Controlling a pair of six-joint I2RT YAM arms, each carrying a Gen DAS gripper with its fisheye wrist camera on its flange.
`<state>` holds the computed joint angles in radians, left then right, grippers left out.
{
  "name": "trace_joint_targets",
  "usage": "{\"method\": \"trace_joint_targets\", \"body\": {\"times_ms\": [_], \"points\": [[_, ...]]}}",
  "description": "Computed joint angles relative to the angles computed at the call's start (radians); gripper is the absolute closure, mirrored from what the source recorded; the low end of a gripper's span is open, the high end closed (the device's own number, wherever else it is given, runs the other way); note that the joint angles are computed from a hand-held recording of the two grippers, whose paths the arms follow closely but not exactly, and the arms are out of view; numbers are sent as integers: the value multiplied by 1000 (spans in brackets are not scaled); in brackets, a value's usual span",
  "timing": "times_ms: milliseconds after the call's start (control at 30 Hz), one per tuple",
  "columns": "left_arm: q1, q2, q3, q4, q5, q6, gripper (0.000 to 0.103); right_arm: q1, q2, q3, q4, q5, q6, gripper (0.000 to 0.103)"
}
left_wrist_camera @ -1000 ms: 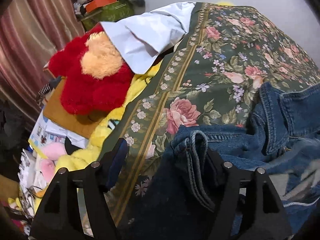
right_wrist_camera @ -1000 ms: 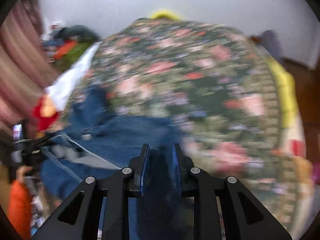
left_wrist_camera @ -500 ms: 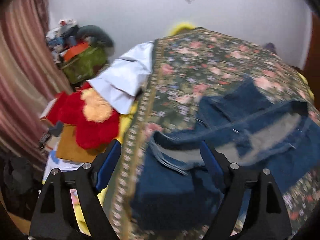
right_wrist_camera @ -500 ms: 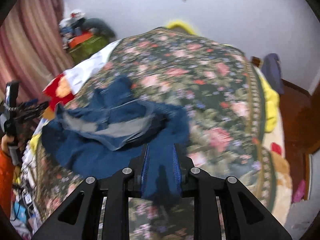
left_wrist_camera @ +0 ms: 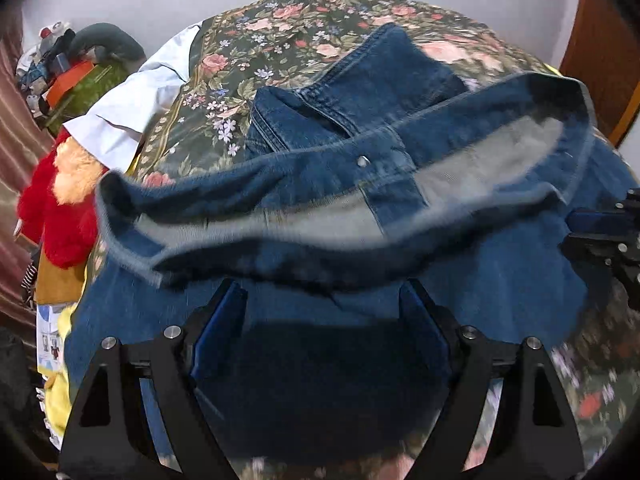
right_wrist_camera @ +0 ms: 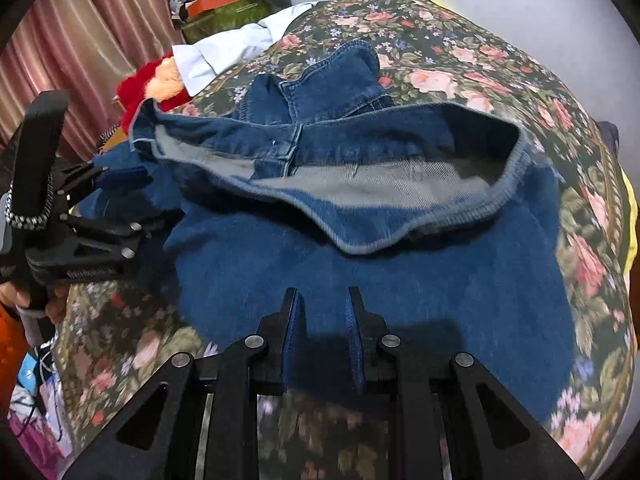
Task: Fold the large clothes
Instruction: 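Lift the hem with both tools and fold it toward the collar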
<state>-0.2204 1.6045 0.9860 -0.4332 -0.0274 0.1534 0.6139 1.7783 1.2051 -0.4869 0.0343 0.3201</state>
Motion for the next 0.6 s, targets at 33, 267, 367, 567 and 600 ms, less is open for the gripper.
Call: {"method": "trace_joint_targets", "body": {"times_ms": [33,267,367,567,600], "points": [[1,25,22,3,-5,-7,21,-9,22,23,-6,-4,-7,85],[40,198,255,-3,5,-48,21,-139,172,241,-25,-50,-46,85],[46,266,332,5,-36,-64,21,-188,217,329,-9,-67,-21,85],[56,315,397,-40,-32,-84,23,-193,279,460,-43,81,3,85],[60,288,376,-33,-15,-81,23,-191,259,441,-26,95,-4,85]]}}
